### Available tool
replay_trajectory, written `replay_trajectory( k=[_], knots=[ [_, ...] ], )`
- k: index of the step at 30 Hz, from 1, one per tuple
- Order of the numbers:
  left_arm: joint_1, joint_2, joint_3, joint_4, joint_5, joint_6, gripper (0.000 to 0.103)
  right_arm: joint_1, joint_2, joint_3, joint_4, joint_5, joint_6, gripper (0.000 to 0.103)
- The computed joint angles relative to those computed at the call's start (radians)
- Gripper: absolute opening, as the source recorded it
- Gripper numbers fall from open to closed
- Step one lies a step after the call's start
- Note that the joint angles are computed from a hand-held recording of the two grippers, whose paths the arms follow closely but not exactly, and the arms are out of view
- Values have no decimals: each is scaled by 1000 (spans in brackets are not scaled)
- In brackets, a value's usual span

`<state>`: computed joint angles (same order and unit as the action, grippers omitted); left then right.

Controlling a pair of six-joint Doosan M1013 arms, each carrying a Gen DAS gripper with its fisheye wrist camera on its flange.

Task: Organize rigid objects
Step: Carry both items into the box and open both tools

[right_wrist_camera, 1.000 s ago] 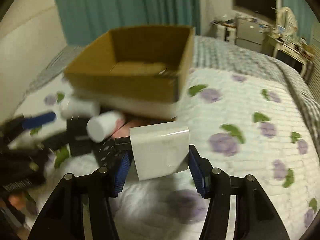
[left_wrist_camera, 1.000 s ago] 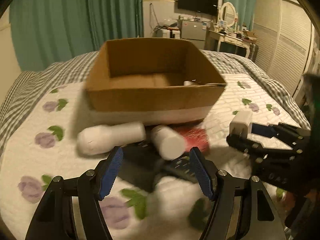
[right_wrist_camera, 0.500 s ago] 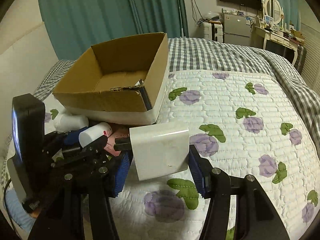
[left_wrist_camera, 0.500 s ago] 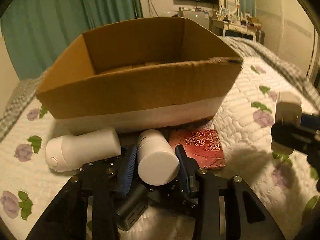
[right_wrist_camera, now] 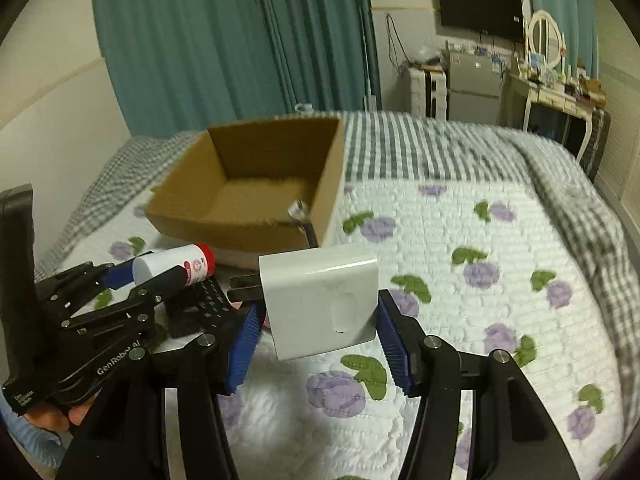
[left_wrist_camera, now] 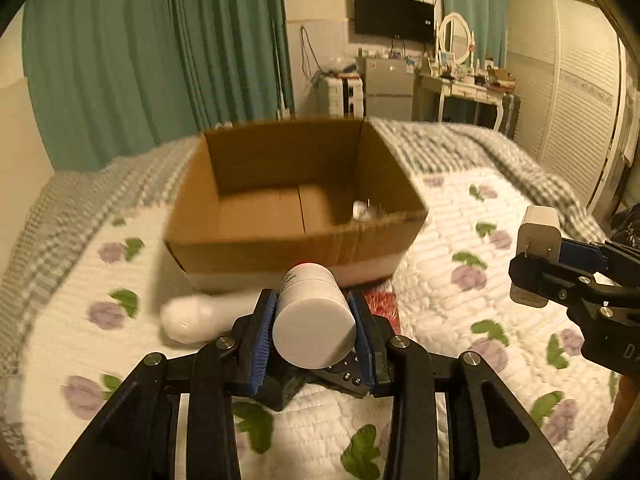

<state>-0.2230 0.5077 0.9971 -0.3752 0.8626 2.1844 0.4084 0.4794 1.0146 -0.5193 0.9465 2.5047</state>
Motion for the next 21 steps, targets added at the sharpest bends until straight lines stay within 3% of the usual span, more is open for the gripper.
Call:
replay_trajectory(
  k=[6, 13, 21],
  knots=[
    [16, -5, -69, -40, 27, 17, 37, 21, 2, -69, -49, 21, -24, 55],
    [24, 34, -198, -16, 39, -21, 37, 32, 64, -240, -64, 44, -160, 55],
    [20, 174, -439, 17, 108, -82, 37, -7, 203, -487, 23, 72, -304, 55]
  ],
)
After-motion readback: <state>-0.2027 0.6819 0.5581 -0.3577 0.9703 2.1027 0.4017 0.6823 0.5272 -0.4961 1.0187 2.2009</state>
